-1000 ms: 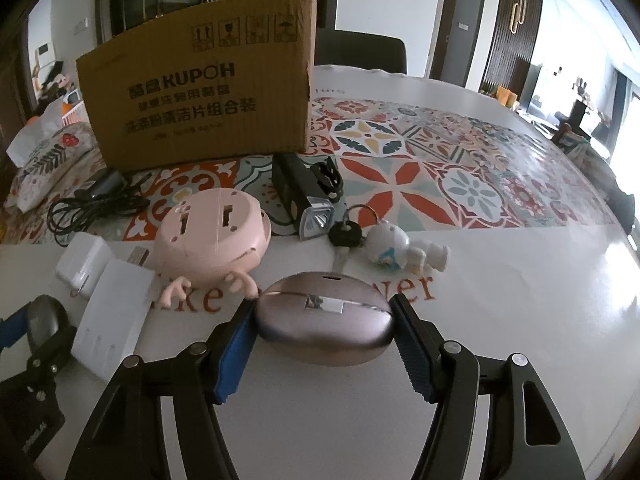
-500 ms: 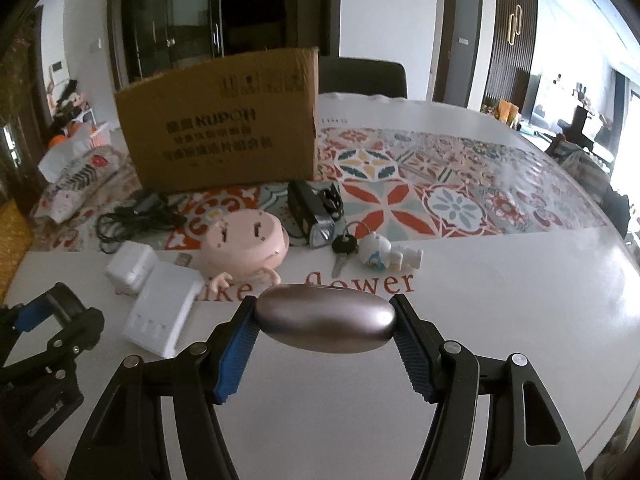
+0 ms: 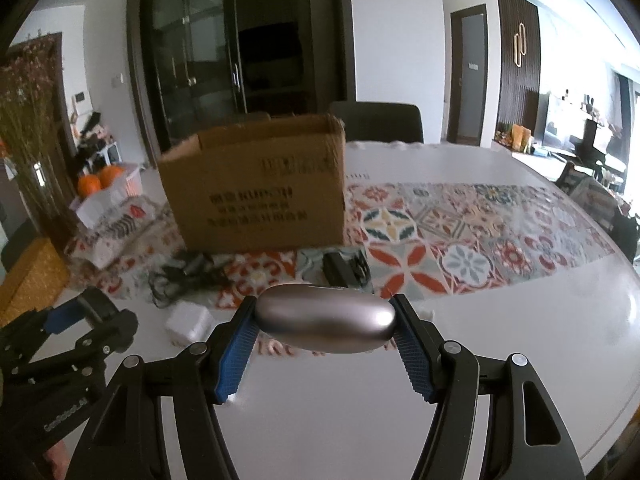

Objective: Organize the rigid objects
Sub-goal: 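Lift both held cases and carry them over the cardboard box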

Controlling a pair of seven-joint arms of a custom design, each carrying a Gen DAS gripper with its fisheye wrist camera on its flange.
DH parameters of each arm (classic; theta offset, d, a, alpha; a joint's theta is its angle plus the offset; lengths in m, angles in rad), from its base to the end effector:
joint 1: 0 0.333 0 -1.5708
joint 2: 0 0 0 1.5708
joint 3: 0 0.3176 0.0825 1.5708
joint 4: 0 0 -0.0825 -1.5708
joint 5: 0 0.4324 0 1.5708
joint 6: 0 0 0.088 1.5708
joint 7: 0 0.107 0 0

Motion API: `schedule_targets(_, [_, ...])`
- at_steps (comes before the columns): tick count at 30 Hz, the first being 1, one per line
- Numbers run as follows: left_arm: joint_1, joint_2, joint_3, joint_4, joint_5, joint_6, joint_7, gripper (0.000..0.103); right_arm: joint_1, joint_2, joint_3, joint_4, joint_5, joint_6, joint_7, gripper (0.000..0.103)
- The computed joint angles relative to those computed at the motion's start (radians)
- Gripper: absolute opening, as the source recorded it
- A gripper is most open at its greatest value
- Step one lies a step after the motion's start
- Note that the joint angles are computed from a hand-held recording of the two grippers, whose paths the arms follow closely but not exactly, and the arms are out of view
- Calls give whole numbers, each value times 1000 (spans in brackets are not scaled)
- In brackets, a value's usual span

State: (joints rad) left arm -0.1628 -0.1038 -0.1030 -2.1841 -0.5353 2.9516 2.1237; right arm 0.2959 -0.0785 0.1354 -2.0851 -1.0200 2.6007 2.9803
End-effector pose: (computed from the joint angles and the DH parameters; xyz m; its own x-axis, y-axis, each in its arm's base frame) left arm 0.5883 -0.1268 0.5089 -0.3489 -0.9367 0.0295 -0.5914 0.1956 -0.7823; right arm 0.5490 0.2734 0.4995 -0.1995 -0.9784 -0.0539 -0.5821 0.1626 -0.7967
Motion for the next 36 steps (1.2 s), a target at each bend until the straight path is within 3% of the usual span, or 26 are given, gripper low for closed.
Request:
schedule_targets(11, [3, 46, -6, 122, -74, 10, 83, 61, -7, 34, -18, 88, 16, 46, -45, 66])
schedule_targets(17, [31, 90, -26, 207, -75, -37, 89, 61, 1, 71, -34, 149, 25, 59, -86, 66])
schedule_targets(28, [83, 216, -73, 389, 82, -71, -7, 61, 25, 158, -79, 298, 19, 52, -176, 66])
schedule_targets(36, [96, 310, -90, 532, 211, -115, -95, 61, 36, 246, -121, 431, 158, 55, -329, 66])
